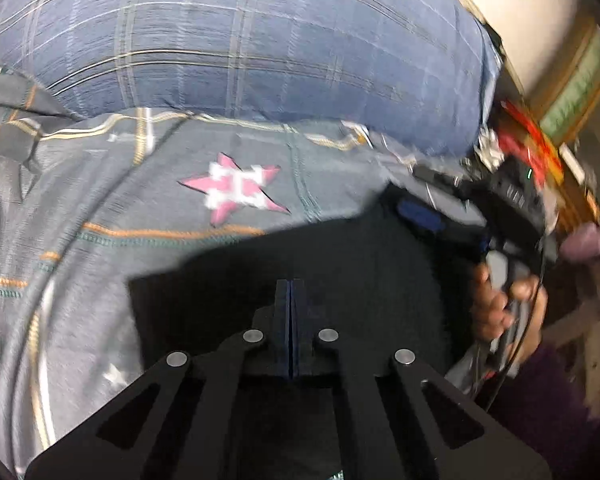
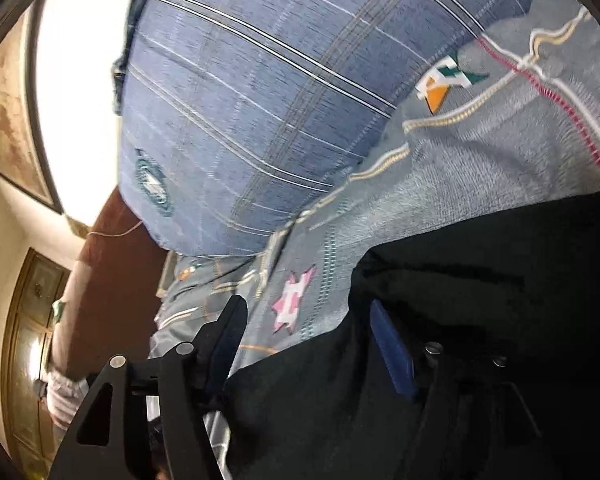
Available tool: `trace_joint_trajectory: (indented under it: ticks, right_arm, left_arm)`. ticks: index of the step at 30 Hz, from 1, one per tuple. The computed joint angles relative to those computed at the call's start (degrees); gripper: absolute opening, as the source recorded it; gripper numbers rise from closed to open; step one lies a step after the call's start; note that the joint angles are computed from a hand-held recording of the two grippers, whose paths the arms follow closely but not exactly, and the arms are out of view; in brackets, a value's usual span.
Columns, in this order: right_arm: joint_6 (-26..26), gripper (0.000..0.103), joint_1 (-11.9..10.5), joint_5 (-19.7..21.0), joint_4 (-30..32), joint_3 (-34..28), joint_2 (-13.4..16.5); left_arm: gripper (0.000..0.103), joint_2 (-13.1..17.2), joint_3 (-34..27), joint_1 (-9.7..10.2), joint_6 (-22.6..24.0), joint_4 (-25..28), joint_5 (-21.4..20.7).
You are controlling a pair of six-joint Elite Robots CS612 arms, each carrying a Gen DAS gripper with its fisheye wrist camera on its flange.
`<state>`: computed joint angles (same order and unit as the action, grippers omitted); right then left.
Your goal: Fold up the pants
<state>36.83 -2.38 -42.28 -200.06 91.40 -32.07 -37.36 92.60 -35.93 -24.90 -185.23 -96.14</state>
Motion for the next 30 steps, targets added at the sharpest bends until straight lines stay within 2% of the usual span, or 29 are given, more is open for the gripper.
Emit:
trace_joint_trajectory:
  ticks: [2,4,5,6,8,10,13,16,17,19,21,23,25,26,28,30]
  right_arm:
    - [-3.5,0.068,-0.2,-0.7,2.1,1.6,-1.2]
    - [-8.9,0.068,-0.1,-5.2,8.8,3.7,-3.3]
    - [-9.8,0.062,-0.3,-6.5,9.8,4.5,-3.9]
    - [-9.9,0.062,-0.8,-6.3,9.0,5.3,-4.1]
    - [-10.6,0.063,-2.1,-9.0,8.1,8.1,-5.6]
    - [-10.9,0.059,-3.9,-11.3,6.7,11.0,-6.9]
    - [-5.2,0.053,-8.3,-8.3,1.2,15.0,-7.1]
    - [-2.7,0.057,-11.4,-12.5,-6.0,20.0,-8.8]
    - [-1.5,0.057,-12.5,-13.5,-10.3,21.7,-9.2]
    - [2.2,0.058,-15.1,-12.5,-18.7,24.3,-9.3]
    - [4.7,0.064,-16.9,-12.1,-21.2,26.2,-9.6]
    - [9.4,0.064,-18.6,-8.0,-23.3,27.2,-8.8]
    - [11.2,0.064,-19.2,-5.6,-22.8,28.0,-8.7]
    - [10.8,0.064,-18.8,-6.4,-21.7,28.5,-9.2]
    - [10.3,0.064,-18.1,-8.4,-20.4,30.1,-10.2]
    - [11.7,0.064,-17.6,-9.0,-20.1,30.8,-10.4]
  left_arm:
    - [0.000,0.3,-1.0,-0.55,0.1,4.6,1.6]
    - [0.000,1.1,-2.2,-0.51,-0.6,7.8,3.2]
    - [0.001,1.3,-2.6,-0.46,-0.8,9.0,4.0]
    - [0.001,1.7,-2.9,-0.21,-1.6,9.5,3.8]
    - [0.001,1.7,-2.8,0.10,-2.6,8.8,3.3]
    - [0.001,1.3,-2.6,-0.73,0.5,9.8,6.9]
    - [0.001,1.2,-2.7,-1.54,3.4,10.9,10.0]
    - [0.001,1.0,-2.6,-1.59,2.6,11.7,10.8]
    - [0.001,0.9,-2.6,-1.55,2.0,11.7,11.2]
    - [0.001,0.8,-2.2,-1.31,0.0,9.9,11.3]
    - [0.001,0.2,-1.3,-0.97,-3.7,7.9,10.3]
    - [0.001,-0.5,-0.5,-1.28,-4.9,6.7,11.1]
    - [0.001,-1.5,0.7,-2.05,-4.3,4.5,12.1]
    - [0.001,-1.7,0.9,-2.24,-4.1,3.4,11.2]
    - [0.003,-1.9,1.1,-2.48,-2.9,0.7,7.3]
    - [0.003,-2.0,0.5,-3.02,-0.8,0.4,4.7]
